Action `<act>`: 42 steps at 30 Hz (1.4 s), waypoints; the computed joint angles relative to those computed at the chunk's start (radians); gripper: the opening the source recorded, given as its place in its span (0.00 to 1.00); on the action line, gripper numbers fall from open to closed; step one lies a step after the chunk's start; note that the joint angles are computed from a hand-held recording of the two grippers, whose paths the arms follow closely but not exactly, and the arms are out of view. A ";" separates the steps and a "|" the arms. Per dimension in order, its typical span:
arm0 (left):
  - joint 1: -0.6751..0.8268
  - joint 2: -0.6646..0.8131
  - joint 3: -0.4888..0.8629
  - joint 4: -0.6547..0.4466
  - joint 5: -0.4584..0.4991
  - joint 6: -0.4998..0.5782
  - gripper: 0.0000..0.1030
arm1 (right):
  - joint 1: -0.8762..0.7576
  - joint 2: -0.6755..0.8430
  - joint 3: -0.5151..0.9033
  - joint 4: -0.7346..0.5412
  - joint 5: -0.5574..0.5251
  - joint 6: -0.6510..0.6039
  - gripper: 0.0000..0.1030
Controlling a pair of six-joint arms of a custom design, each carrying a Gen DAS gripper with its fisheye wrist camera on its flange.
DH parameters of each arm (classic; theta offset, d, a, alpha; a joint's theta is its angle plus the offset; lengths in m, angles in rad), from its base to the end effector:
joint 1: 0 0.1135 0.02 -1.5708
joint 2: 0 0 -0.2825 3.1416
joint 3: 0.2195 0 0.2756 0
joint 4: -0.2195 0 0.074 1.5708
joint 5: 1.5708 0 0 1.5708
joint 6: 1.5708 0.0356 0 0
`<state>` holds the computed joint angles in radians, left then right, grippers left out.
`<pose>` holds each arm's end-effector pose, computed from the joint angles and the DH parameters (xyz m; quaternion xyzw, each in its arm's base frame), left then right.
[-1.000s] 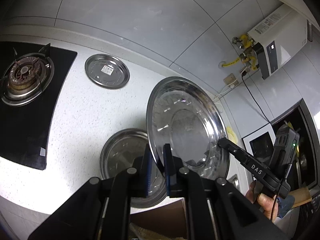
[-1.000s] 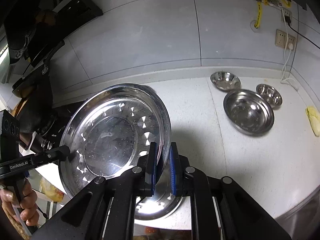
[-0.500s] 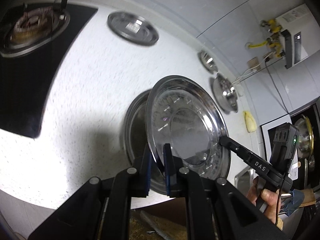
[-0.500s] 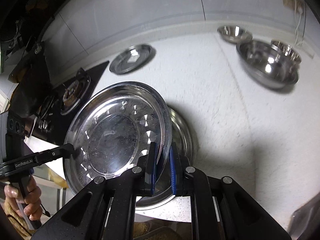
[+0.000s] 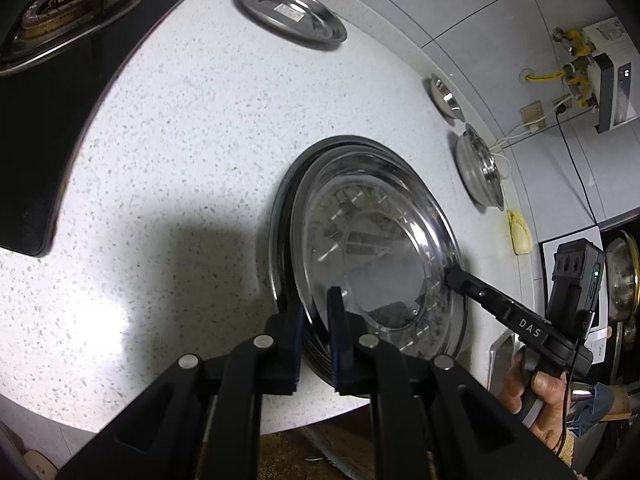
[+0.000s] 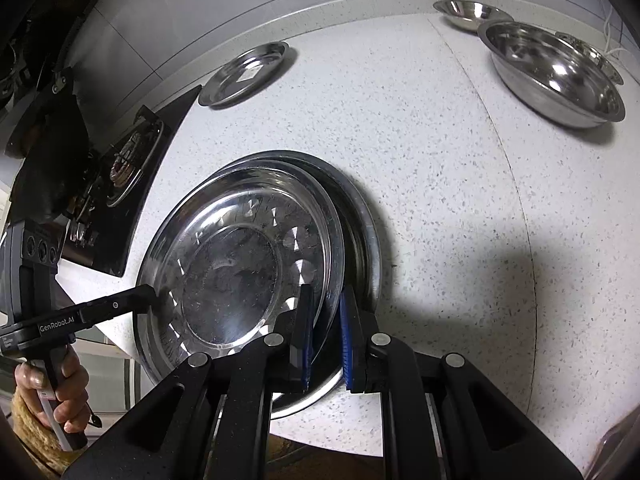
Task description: Organize plates and bowls
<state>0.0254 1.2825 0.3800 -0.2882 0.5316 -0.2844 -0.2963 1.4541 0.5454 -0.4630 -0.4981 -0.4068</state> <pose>0.1927 -0.0132 0.1132 -0.0971 0.9438 -0.2793 0.1474 0.2160 -0.0482 0.1156 -0.0777 0.9615 0.1971 0.1749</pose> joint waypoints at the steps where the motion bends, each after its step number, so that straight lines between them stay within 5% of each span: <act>1: -0.007 0.002 0.002 0.004 -0.005 -0.008 0.10 | -0.001 0.003 0.000 0.002 0.002 0.001 0.10; 20: -0.045 -0.077 -0.029 0.023 -0.070 -0.042 0.11 | -0.020 0.038 0.010 -0.001 -0.025 -0.020 0.12; 33: -0.031 -0.184 -0.011 -0.035 -0.149 0.003 0.11 | -0.020 -0.087 0.010 -0.027 -0.002 -0.026 0.12; 40: 0.066 -0.102 0.069 -0.047 -0.120 0.042 0.12 | 0.057 -0.165 0.011 0.031 0.063 0.014 0.33; 42: 0.086 -0.059 0.110 -0.042 -0.132 0.051 0.34 | 0.085 -0.158 0.027 0.049 0.076 0.030 0.35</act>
